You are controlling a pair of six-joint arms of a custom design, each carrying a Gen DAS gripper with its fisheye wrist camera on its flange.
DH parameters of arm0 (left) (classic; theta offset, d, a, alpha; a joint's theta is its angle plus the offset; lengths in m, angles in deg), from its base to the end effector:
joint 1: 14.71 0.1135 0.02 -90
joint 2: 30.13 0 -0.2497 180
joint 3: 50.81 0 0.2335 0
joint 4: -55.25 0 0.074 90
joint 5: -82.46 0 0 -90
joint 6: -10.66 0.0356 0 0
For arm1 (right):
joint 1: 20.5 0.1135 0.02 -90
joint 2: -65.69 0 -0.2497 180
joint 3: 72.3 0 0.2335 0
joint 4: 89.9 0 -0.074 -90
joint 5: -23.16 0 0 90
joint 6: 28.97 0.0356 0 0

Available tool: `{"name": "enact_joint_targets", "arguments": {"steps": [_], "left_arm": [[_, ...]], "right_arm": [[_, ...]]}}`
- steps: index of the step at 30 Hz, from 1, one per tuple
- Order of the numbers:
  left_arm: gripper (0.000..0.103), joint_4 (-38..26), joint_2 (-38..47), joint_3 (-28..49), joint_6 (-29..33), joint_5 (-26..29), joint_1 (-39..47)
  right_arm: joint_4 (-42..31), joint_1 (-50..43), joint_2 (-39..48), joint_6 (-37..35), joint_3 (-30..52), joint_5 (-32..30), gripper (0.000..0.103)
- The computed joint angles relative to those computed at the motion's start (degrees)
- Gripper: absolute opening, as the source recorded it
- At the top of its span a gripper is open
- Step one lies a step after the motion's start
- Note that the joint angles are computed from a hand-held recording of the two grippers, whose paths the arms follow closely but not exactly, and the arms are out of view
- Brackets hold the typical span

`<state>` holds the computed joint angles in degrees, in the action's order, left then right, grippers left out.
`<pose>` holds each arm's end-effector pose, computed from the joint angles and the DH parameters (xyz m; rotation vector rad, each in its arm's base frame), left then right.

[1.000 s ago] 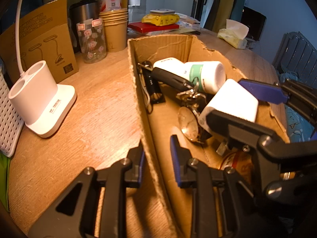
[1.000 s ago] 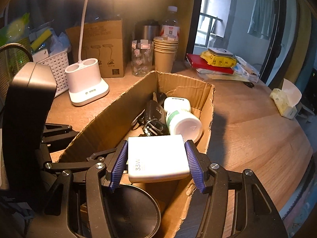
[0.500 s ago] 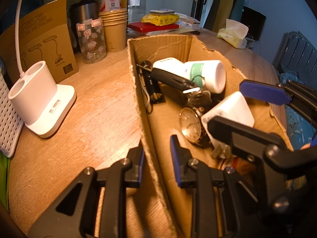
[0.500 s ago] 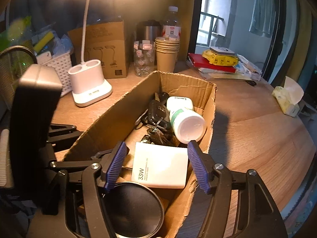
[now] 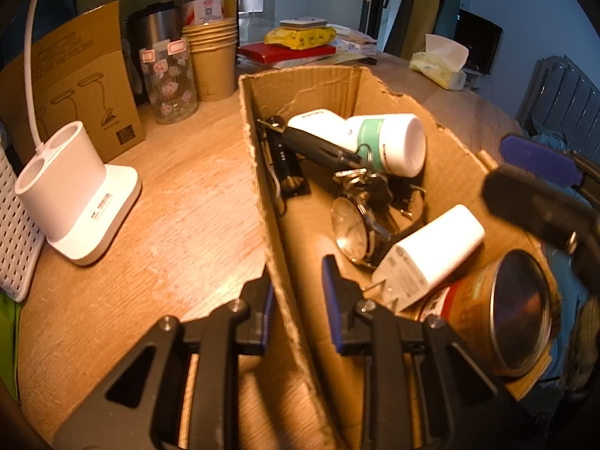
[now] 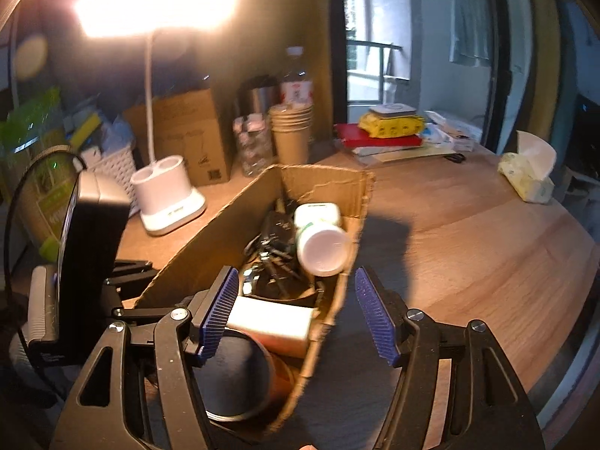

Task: Organize rigid objects

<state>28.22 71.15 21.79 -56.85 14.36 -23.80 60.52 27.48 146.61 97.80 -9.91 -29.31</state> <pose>0.3277 -0.0659 0.1579 0.8172 2.3458 -0.3872 0.1970 0.1863 0.2098 0.0693 2.2012 0.0153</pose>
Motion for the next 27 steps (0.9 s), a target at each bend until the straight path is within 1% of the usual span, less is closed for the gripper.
{"name": "enact_joint_targets", "arguments": {"steps": [5, 9, 14, 27], "left_arm": [[0.023, 0.4, 0.6, 0.7, -1.3, -1.0, -1.5], [0.023, 0.8, 1.1, 1.3, -3.1, -2.6, -3.8], [0.023, -0.2, 2.7, 3.9, -4.7, -5.1, -7.1], [0.023, -4.2, 12.0, 17.1, -8.7, -9.4, -15.1]], "right_arm": [[0.2, -2.6, -5.4, 0.8, -4.7, -0.5, 0.068], [1.2, -5.4, -8.7, -0.1, -8.0, -1.9, 0.068], [3.6, -9.4, -11.7, -2.0, -11.4, -4.3, 0.068], [9.0, -22.9, -15.1, -8.2, -16.3, -13.5, 0.068]]}}
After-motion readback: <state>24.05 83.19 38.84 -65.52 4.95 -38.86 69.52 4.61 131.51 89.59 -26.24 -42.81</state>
